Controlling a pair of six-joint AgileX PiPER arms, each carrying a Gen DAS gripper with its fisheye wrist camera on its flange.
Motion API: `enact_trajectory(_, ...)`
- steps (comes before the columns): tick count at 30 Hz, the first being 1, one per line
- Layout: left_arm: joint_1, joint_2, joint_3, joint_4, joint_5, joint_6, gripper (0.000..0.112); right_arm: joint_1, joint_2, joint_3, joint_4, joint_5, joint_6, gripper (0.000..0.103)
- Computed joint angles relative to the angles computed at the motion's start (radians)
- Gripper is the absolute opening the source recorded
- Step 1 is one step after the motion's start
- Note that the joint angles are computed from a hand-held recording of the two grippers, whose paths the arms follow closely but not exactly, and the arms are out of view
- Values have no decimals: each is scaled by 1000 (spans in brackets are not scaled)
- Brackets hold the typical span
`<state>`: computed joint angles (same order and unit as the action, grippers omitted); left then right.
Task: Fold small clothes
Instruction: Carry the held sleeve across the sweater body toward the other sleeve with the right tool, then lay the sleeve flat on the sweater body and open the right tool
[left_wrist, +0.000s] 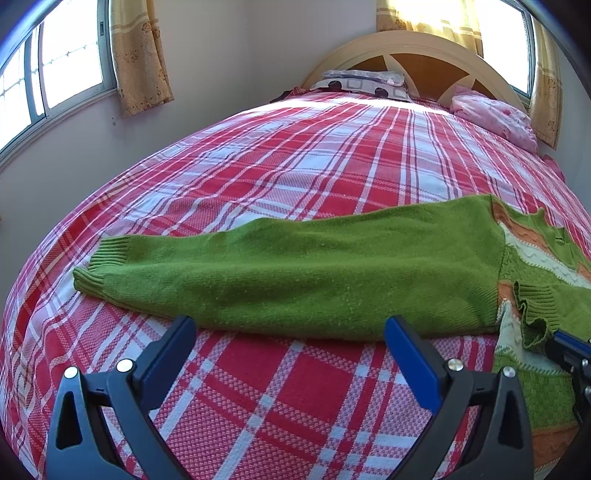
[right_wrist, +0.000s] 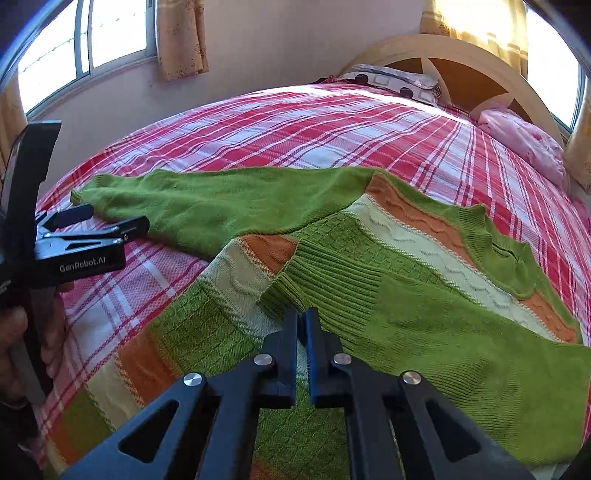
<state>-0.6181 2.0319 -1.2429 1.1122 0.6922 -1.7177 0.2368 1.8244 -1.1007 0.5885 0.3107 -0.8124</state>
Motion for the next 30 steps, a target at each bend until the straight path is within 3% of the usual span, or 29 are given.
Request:
enact_trajectory(10,-10,15,-21,-11,26,23,103,59,12,20,0,-43,50,3)
enact_trajectory(13,-8,17,-24,-17,26,30,103,54,4,16,-103,-5,129,8)
enact_trajectory(14,-5,17,-26,-23,21,36,103,40,-11,29,-79,7,90,18)
enact_trajectory(15,1,14,-22,-26,11,37,103,17,-33,50,-33,21,26,37)
enact_trajectory(17,10,-3,3,-11,-11,4,103,-67,-99,108,75,40,-104,50)
enact_trajectory(21,29,-59,93,81,-69,-148,103,-346,-195,136,206,118,-250,50)
enact_trajectory(25,35,-68,108,103,-89,-191,103,-600,-142,28,169,141,-152,50)
enact_trajectory(28,25,-61,97,91,-62,-161,103,-683,-27,-59,26,204,-11,50)
enact_trajectory(30,15,-62,94,91,-43,-151,103,-673,-20,-15,-11,160,-40,51)
